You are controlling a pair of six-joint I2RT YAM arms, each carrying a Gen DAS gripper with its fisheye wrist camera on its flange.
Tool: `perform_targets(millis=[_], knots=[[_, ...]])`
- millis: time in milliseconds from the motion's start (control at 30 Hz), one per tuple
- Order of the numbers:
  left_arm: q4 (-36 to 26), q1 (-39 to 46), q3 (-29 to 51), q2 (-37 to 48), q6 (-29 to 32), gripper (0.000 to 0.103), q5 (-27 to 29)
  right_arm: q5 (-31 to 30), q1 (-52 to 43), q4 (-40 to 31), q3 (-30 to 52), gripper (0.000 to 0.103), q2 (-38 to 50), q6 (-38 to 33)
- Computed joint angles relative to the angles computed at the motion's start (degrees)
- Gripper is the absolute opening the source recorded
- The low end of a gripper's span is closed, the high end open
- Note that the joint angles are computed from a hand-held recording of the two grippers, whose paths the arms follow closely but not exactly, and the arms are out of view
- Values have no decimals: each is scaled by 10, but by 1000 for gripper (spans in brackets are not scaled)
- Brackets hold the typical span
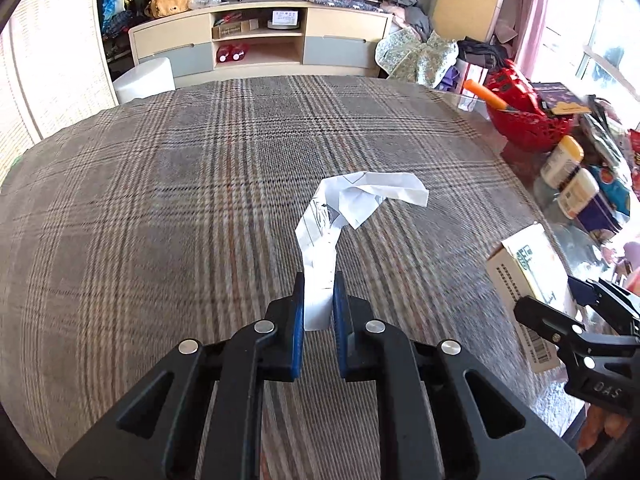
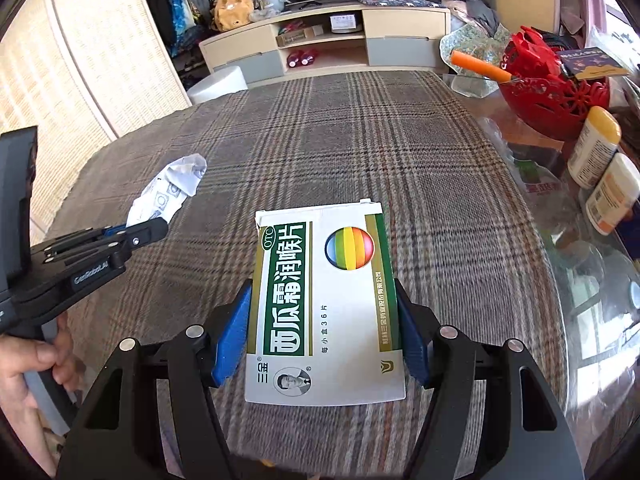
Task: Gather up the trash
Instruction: 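Grasp the white-green medicine box with the right gripper while the left gripper grasps the white paper, then carry the medicine box and white paper in both grippers over the bin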
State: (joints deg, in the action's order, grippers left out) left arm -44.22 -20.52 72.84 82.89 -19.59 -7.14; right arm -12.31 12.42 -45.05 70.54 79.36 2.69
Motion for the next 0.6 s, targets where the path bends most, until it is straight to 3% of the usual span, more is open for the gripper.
perform_targets(millis=[267, 600], knots=[[-82, -115, -105, -181, -107, 11, -58, 2, 12, -80, -59, 66, -154, -2], [-204, -383, -170, -292, -353, 11, -187, 15, 49, -166, -137, 66, -324, 21]])
